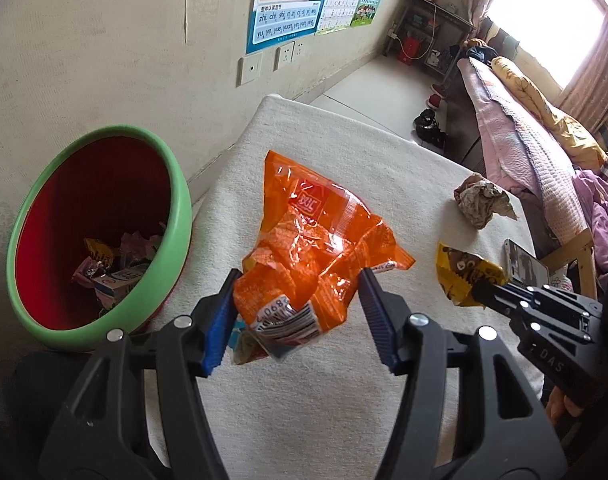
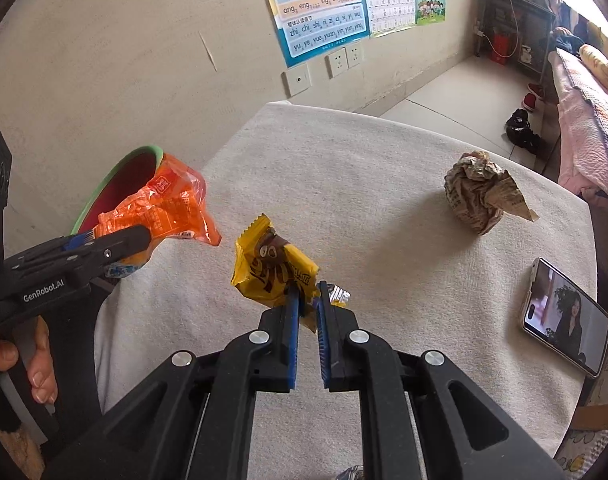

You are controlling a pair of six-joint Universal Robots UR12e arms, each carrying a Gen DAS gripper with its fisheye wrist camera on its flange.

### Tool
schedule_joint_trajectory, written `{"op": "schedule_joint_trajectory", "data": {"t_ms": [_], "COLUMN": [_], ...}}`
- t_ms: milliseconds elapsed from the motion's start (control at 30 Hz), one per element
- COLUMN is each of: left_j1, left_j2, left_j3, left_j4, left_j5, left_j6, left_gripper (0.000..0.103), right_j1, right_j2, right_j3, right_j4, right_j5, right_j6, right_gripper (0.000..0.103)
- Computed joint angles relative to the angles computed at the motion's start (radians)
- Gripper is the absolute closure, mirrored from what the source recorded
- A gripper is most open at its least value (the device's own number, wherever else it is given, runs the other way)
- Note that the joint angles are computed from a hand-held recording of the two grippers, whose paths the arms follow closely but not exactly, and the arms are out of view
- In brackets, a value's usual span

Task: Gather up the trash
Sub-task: 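Carry the orange bag and yellow wrapper over the bin and open both tools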

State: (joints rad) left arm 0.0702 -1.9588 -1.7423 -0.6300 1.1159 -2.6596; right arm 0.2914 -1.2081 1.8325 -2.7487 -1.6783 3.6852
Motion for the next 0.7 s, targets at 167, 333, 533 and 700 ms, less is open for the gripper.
{"op": "schedule_joint_trajectory", "data": {"t_ms": [167,333,533,700], "left_j1": [0.012,0.024,0.032,0.034], "left_j2": [-0.007,-0.014,-0.017,-0.019], "left_j3": [0.007,0.015,0.017,0.019], "left_j4": [0.011,0.023,0.018,0.010], "left_j5": [0.005,0.013,0.020,0.012], "left_j6": [-0.023,-0.050,-0.059,-0.058], "left_gripper": [0.047,0.047,0.046,0.046], "right_j1": [0.009,0.017,0.019,0.022], "right_j2": [0.013,0.025,0.029,0.032], "right_j3": [-0.014,-0.026,-0.029,-0.035], "right_j4": [0.007,0.006,0.004,0.014], "right_j5": [0.006,0.008,0.007,0.000], "right_j6": [-0.022,-0.033,-0.037,-0.041], "right_gripper": [0.094,0.094,0.094,0.094]}}
